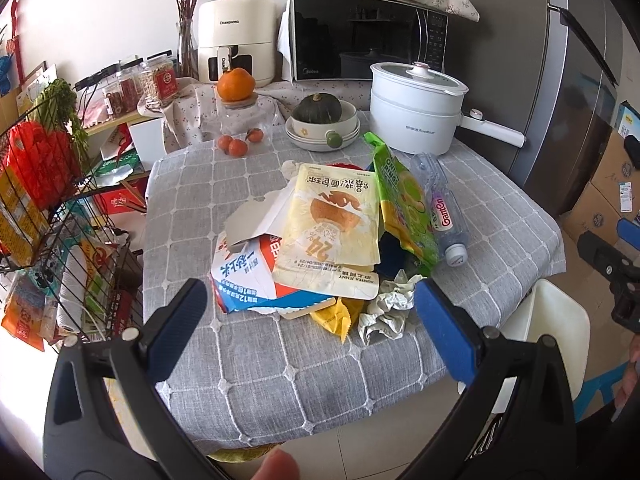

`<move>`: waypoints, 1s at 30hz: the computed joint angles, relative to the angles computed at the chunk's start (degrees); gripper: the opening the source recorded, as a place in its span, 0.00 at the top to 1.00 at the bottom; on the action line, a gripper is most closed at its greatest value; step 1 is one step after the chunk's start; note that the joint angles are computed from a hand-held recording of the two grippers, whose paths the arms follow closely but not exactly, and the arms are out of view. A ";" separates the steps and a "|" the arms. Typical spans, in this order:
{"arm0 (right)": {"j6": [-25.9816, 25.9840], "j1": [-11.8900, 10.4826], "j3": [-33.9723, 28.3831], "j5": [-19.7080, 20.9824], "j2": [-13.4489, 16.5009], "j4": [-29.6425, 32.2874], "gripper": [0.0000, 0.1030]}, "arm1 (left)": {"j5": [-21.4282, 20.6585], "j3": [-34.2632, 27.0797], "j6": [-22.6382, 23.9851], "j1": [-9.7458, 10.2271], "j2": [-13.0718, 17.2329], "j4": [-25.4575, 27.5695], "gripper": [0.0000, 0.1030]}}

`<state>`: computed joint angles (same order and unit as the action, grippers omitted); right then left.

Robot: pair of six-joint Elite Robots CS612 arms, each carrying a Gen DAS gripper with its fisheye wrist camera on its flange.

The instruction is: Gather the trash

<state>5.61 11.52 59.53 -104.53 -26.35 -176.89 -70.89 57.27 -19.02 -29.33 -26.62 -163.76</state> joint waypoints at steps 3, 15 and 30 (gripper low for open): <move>1.32 -0.16 -0.73 0.38 0.48 2.95 0.00 | -1.58 -0.66 -1.63 0.34 0.14 1.98 0.00; 2.88 -0.42 -2.02 2.33 0.87 3.88 0.00 | 1.98 -1.22 -0.14 -0.27 0.52 -0.23 0.00; 3.54 -0.43 -0.15 2.51 0.08 4.61 0.00 | 0.68 -0.53 2.41 -0.58 0.41 -0.39 0.00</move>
<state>9.15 11.09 59.38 -102.01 -26.27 -172.29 -70.21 56.74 -16.61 -29.92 -26.21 -164.15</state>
